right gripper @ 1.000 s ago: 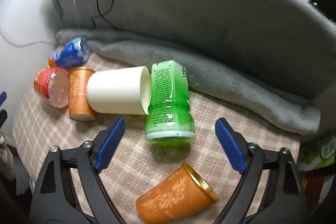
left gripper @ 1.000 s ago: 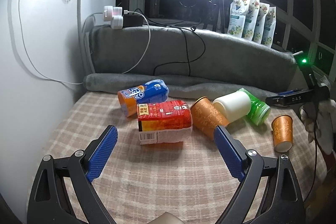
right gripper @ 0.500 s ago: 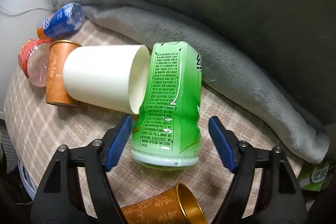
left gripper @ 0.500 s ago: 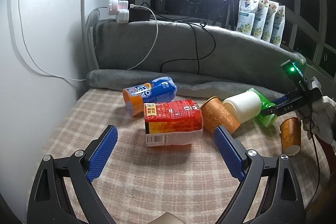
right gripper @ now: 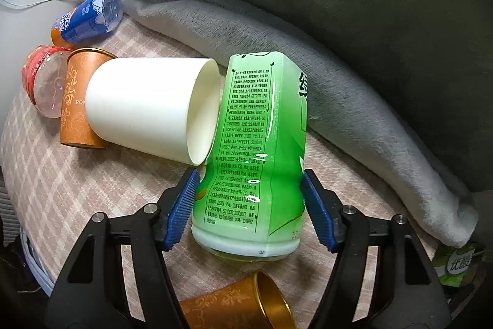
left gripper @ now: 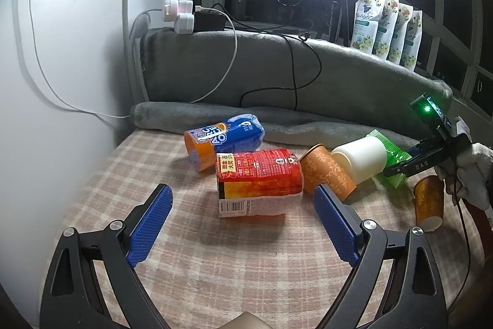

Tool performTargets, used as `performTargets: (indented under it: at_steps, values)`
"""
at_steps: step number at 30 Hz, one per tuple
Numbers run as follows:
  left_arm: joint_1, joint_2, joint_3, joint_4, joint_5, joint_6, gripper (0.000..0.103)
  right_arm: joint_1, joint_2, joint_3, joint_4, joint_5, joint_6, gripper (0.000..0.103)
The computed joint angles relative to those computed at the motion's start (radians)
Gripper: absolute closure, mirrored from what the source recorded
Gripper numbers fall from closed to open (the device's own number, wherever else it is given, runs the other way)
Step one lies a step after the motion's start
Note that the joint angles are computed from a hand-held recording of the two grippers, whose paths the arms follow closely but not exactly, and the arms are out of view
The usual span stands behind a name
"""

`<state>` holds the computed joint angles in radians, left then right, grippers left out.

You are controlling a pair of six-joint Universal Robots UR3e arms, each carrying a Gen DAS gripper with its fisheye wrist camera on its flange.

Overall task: Flip cup upright
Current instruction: 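Lift the green bottle off the table with the right tool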

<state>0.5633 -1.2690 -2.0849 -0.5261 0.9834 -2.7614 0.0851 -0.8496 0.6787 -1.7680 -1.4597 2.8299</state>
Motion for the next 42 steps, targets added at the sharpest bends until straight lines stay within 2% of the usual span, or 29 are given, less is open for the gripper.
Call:
performTargets:
  at_steps: [6,9,11,17,21,23,28,35,42]
  values:
    - [0.020,0.031,-0.006,-0.025,-0.026,0.013,0.010,-0.007,-0.076,0.086,-0.089,-0.030,0.040,0.033]
    - [0.035,0.057,-0.012,-0.048,-0.044,0.026,0.010,-0.005,-0.138,0.150,-0.131,-0.013,0.055,0.033]
    - [0.045,0.075,-0.012,-0.069,-0.055,0.034,0.010,0.004,-0.177,0.161,-0.105,-0.007,0.027,0.033]
    - [0.079,0.126,-0.009,-0.157,-0.091,0.065,0.010,0.066,-0.337,0.343,-0.173,0.039,0.041,0.033]
    - [0.110,0.158,0.010,-0.274,-0.129,0.115,0.010,0.086,-0.455,0.525,-0.230,0.105,0.066,0.033]
    - [0.119,0.166,0.024,-0.336,-0.141,0.138,0.010,0.118,-0.474,0.573,-0.258,0.110,0.094,0.033]
    - [0.136,0.180,0.052,-0.481,-0.157,0.198,0.010,0.131,-0.544,0.730,-0.306,0.208,0.169,0.033]
    - [0.153,0.173,0.101,-0.696,-0.184,0.289,0.010,0.159,-0.508,0.846,-0.426,0.273,0.325,0.033]
    - [0.102,0.069,0.177,-0.798,-0.168,0.275,0.010,0.171,-0.497,0.903,-0.472,0.313,0.386,0.033]
